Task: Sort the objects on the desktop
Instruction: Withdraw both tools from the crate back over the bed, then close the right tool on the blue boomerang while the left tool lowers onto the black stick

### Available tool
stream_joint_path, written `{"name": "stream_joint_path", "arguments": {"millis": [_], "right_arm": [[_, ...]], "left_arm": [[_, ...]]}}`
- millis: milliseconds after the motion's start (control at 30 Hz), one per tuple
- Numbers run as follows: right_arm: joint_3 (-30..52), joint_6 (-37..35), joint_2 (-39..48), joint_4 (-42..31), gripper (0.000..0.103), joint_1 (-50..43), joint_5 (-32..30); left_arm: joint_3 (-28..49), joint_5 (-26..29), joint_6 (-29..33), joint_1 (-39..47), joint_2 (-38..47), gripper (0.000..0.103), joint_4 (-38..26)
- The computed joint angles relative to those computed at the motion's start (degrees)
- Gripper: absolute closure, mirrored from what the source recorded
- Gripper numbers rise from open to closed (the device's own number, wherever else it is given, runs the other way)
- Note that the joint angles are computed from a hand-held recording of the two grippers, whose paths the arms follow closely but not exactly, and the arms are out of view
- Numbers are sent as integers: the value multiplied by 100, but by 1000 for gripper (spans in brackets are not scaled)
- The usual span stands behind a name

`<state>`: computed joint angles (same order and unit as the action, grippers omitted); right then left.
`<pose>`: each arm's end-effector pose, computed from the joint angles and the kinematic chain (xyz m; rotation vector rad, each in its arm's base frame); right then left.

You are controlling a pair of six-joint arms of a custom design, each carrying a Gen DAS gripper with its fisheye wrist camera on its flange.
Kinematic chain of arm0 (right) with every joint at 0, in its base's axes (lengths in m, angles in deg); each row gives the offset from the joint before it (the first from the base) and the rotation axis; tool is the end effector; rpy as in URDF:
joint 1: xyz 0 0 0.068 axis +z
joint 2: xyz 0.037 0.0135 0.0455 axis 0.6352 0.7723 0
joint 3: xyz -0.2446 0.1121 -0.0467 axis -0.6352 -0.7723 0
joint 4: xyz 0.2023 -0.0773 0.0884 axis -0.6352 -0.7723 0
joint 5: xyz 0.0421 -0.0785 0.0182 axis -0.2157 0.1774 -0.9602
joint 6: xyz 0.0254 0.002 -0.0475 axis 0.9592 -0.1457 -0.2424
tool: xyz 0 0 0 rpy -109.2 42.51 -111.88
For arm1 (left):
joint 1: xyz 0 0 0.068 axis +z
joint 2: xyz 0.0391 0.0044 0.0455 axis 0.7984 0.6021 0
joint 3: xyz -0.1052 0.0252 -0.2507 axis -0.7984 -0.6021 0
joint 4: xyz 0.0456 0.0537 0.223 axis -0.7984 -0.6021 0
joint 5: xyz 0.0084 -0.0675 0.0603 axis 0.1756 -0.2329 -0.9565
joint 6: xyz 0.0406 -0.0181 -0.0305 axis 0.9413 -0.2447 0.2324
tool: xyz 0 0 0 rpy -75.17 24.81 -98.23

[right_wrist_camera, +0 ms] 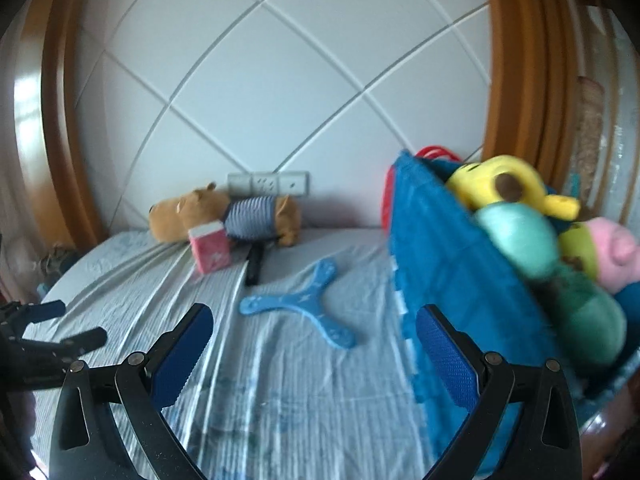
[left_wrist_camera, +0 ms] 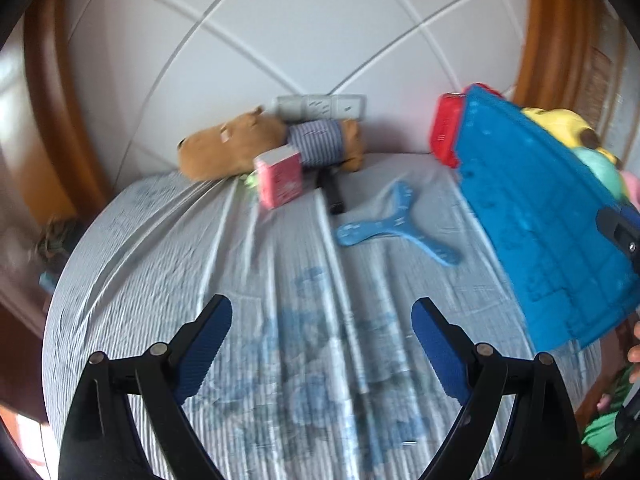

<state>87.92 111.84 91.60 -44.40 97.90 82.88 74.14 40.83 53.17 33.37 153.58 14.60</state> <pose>0.1458 0.1833 0.3639 0.2301 2.1339 -0.1497 0.2564 -0.0939 0.3500 0.4237 2.3809 -0.2411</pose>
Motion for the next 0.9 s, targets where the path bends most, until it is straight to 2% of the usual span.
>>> {"name": "stream_joint_path", "arguments": {"millis": [133, 267, 367, 567, 633, 700, 767, 900], "right_arm": [[-361, -1019, 150, 1209, 0, -632, -596], [-607, -1779, 342, 2099, 0, -1325, -1333], [-765, -2303, 559, 2662, 0, -1922, -1933], [-999, -3108, 1302, 3572, 4, -3148, -3079], [-1001, -3288, 1664, 3810, 8, -3450, -3385], [-926, -3474, 2152, 4047, 28, -3758, -3736], [-789, -3597, 2667, 4215, 42, -4002, -4039], [-355, -3803, 3752, 4441, 42, -4386, -4511]], "left_arm": [[47, 40, -8, 307, 284, 11, 121], [332, -106, -149, 354, 702, 11, 182], [825, -246, -335, 235, 1289, 11, 220], [2349, -621, -483, -189, 2828, 11, 18], [3016, -649, -521, -284, 3455, 11, -181], [3611, -683, -531, -341, 4031, 11, -365], [4295, -700, -526, -377, 4642, 11, -607], [5511, -696, -481, -388, 5690, 11, -1050]]}}
